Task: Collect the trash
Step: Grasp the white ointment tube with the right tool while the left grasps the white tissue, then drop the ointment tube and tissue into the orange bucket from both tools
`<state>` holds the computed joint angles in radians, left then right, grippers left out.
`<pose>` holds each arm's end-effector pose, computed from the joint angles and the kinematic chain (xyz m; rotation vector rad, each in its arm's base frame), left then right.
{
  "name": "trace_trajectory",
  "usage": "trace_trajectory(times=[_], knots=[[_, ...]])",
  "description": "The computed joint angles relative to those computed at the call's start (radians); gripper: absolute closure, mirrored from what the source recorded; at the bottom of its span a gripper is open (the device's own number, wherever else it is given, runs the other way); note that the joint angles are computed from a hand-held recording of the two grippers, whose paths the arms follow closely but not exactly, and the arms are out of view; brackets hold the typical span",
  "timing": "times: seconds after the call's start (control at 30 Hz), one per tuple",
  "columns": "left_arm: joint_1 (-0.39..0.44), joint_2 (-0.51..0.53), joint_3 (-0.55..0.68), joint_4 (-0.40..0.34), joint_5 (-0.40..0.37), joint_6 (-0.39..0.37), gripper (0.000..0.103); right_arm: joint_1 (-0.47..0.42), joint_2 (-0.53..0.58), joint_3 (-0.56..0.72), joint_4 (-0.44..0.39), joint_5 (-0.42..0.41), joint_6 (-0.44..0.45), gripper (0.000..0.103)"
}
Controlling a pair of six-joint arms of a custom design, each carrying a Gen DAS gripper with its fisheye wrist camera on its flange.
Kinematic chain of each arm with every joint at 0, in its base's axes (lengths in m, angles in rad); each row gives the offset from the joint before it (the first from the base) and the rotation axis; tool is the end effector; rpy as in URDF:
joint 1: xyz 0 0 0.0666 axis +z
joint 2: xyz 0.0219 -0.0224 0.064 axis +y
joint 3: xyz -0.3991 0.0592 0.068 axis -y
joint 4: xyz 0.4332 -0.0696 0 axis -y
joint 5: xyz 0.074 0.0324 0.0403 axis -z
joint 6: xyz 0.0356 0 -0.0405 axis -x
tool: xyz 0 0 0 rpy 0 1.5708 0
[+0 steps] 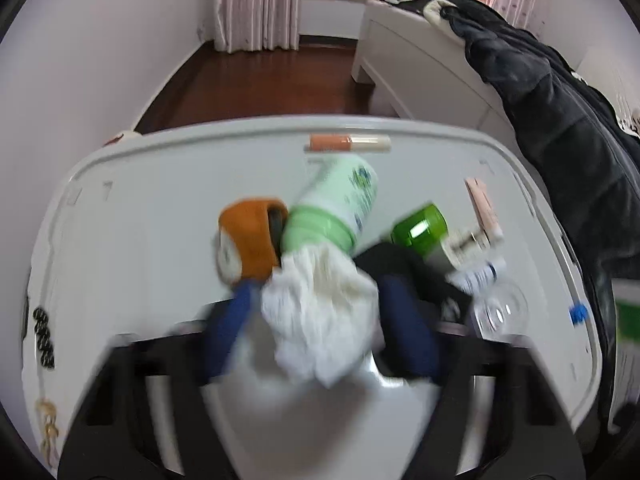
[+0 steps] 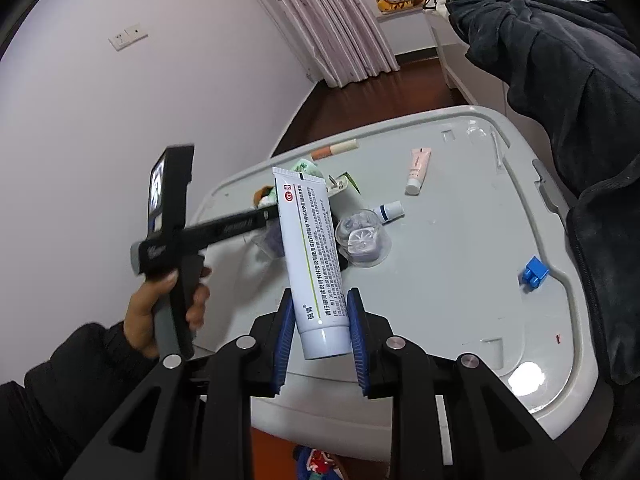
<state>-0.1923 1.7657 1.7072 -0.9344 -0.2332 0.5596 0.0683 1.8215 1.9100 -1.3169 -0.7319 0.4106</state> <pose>0.6469 -0.1180 0.3925 -0.5469 2.4635 -0.0005 0.6487 0.0678 0.4439 -0.7686 2.4364 0.8875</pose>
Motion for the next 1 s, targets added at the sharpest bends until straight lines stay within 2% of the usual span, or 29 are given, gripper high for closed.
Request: trace_trajectory(times=[0.07, 0.13, 0.27, 0.33, 0.5, 0.6, 0.7, 0.8, 0.93, 1.0], knots=[[0.001, 0.001, -0.004, 0.008, 0.004, 0.004, 0.077, 0.007, 0.000, -0.001, 0.003, 0.005, 0.007, 0.077], [-0.004, -0.008, -0.011, 0.015, -0.012, -0.015, 0.082, 0.010, 0.000, -0.004, 0.007, 0.006, 0.003, 0.077], [-0.021, -0.083, -0.064, 0.050, -0.029, -0.031, 0.084, 0.009, -0.011, -0.016, 0.045, 0.004, -0.035, 0.077], [-0.041, -0.153, -0.103, 0.059, -0.042, -0.035, 0.084, 0.007, -0.022, -0.029, 0.062, 0.001, -0.041, 0.077], [-0.150, -0.345, -0.210, 0.011, -0.124, -0.042, 0.084, -0.001, -0.062, -0.080, 0.082, -0.032, -0.038, 0.077], [-0.240, -0.451, -0.301, -0.035, -0.161, 0.018, 0.084, -0.015, -0.126, -0.157, 0.079, -0.060, -0.022, 0.077], [-0.325, -0.508, -0.377, -0.084, -0.194, 0.100, 0.084, -0.037, -0.211, -0.259, 0.018, -0.079, 0.031, 0.077], [-0.406, -0.531, -0.444, -0.139, -0.201, 0.194, 0.084, -0.058, -0.300, -0.355, -0.059, -0.057, 0.122, 0.077], [-0.458, -0.528, -0.508, -0.136, -0.127, 0.277, 0.084, -0.071, -0.387, -0.456, -0.145, 0.024, 0.235, 0.077], [-0.464, -0.522, -0.523, -0.122, -0.078, 0.285, 0.084, -0.072, -0.403, -0.486, -0.167, 0.064, 0.253, 0.077]])
